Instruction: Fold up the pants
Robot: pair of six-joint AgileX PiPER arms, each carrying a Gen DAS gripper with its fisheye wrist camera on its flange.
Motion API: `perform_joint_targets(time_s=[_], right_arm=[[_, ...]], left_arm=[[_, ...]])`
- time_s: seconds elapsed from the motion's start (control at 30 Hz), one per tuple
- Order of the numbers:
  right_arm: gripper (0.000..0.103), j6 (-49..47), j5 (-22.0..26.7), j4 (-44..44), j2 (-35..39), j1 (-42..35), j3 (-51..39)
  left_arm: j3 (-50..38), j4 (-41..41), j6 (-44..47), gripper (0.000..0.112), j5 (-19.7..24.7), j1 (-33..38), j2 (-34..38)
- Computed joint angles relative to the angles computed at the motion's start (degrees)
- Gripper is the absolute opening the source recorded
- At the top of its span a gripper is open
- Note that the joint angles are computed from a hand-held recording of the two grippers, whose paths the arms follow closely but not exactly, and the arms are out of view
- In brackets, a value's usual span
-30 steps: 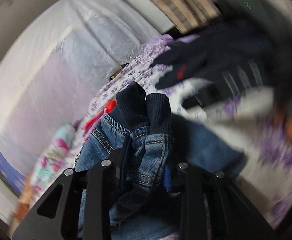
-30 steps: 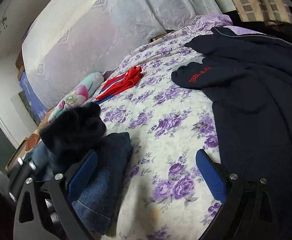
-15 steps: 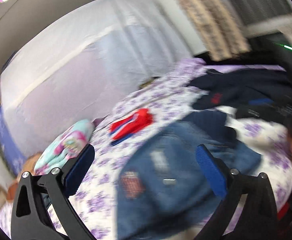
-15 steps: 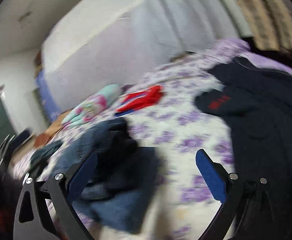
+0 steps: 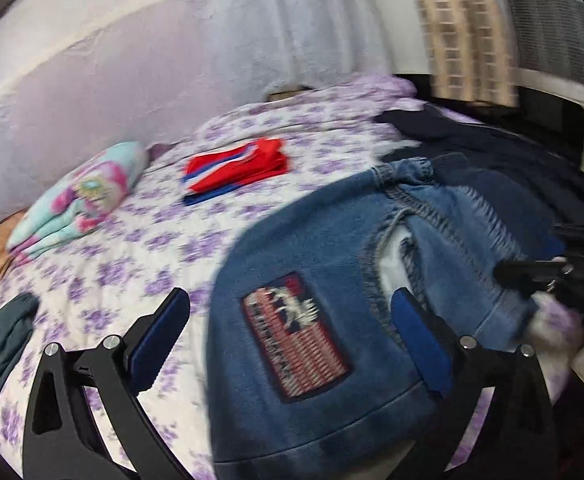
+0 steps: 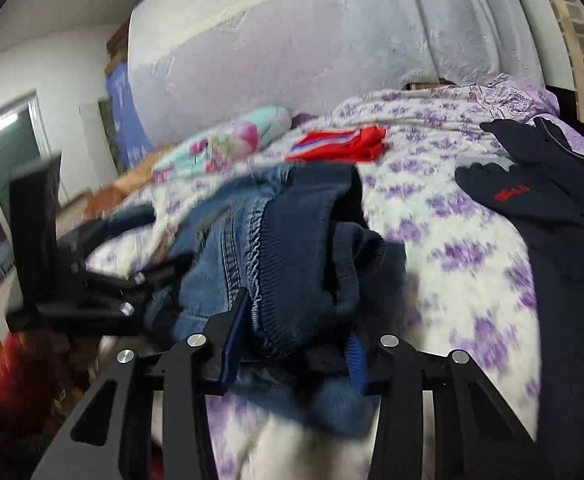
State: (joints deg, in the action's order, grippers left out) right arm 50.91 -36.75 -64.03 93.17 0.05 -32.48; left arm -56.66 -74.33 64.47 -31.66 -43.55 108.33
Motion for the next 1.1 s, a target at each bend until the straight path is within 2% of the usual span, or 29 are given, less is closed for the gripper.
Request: perform_joint_targets(time_s=[0.07,0.13,0.2,0.23,0.27,0.3,0.37,0.4,0.47,0.5,0.53,0.57,0.6,0.63,0.67,0.7,0.73,0.77,0.83,0.9,0.93,0.97,1.0,1.07,1.1], right_arm=[[0.049,-4.41,3.41,4.67,2.45,1.52,-0.07],[0.050,-6.70,1.18,7.38,5.99,0.68,-0.55],[0.058,-1.57,1.87,2.86,4.35,-0.33,-1.03],[0.068,-0.99,2.76,2.72,2.26,-0.38,-0.51],[0.069,-2.71,2.48,4.87,-0.78,-0.54,0.69],[0.069,-6.71,2.25,9.31,-3.27,0.35,1.97],[0.070,-18.17,6.54,20.77,-10.59,4.34,3.43],[0.070,-23.90,9.30,26.16,-12.84,7.72,2.05],[0.070,-28.49,12.53,31.70,-11.18,12.63,-1.86],[0.069,-27.35,13.87,31.43,-9.11,14.19,-4.29],[0.064,-26.07,15.74,30.82,-6.30,15.66,-7.11],[0.057,-27.07,19.90,31.99,-1.44,17.75,-11.23],[0.057,-30.35,22.83,35.32,2.89,19.08,-14.21],[0.060,-35.91,23.47,40.95,7.57,19.49,-16.73],[0.062,-39.82,21.82,44.85,10.80,19.30,-17.24],[0.061,-41.44,20.26,46.47,11.74,19.28,-17.09],[0.061,-40.78,20.98,46.61,10.39,19.44,-16.67],[0.061,-39.25,24.00,46.14,9.18,19.89,-17.40],[0.061,-43.08,25.60,48.68,6.86,20.52,-16.77],[0.061,-49.02,22.68,53.51,1.31,21.04,-11.43],[0.065,-48.56,21.17,52.70,-1.91,20.87,-8.77],[0.072,-49.23,20.50,53.54,-2.90,20.77,-7.75],[0.074,-50.16,20.77,54.84,-3.42,20.38,-7.22],[0.078,-58.31,24.34,64.15,0.86,20.66,-9.56],[0.081,-62.55,24.05,68.88,4.62,20.91,-10.87]], left_arm=[[-1.82,-2.15,3.58,0.098,-0.72,-0.94,2.53],[-2.41,1.41,-1.24,0.099,-1.16,-0.44,5.14],[-1.33,4.56,-5.90,0.099,1.73,1.16,4.07],[-0.61,4.30,-5.68,0.099,2.50,1.52,3.02],[0.30,4.60,-5.93,0.099,2.00,1.32,2.09],[1.56,5.72,-6.72,0.099,0.19,0.75,1.01],[2.78,4.63,-4.53,0.099,-4.95,-1.06,-0.81],[2.81,4.49,-4.06,0.099,-5.99,-1.29,-1.19],[2.23,2.75,-3.21,0.099,-9.32,-2.00,-1.44],[1.71,1.85,-3.23,0.099,-8.64,-1.35,-1.26],[1.13,0.81,-2.70,0.099,-6.80,-0.46,-1.04],[0.25,-0.92,-1.61,0.099,-4.39,0.60,-0.09],[-0.09,-0.44,-2.78,0.099,-2.73,1.50,1.35],[-0.56,1.29,-6.24,0.099,-1.49,2.61,4.10],[0.23,5.15,-11.97,0.099,-1.11,3.53,5.03],[1.15,8.93,-17.70,0.099,1.53,5.23,4.63],[2.05,13.74,-22.41,0.099,4.85,7.05,3.58],[2.14,16.41,-24.84,0.099,7.92,8.58,2.83],[1.94,15.29,-23.56,0.099,11.58,10.12,1.39],[3.97,13.20,-21.76,0.099,9.67,9.01,-1.24],[6.46,14.23,-22.81,0.099,5.73,7.44,-3.16],[7.67,14.15,-22.52,0.099,3.31,6.41,-4.01],[7.87,12.26,-19.95,0.099,2.28,5.81,-4.42],[5.67,9.13,-15.43,0.099,3.96,6.19,-1.11],[4.57,9.41,-16.61,0.099,4.64,6.59,1.28]])
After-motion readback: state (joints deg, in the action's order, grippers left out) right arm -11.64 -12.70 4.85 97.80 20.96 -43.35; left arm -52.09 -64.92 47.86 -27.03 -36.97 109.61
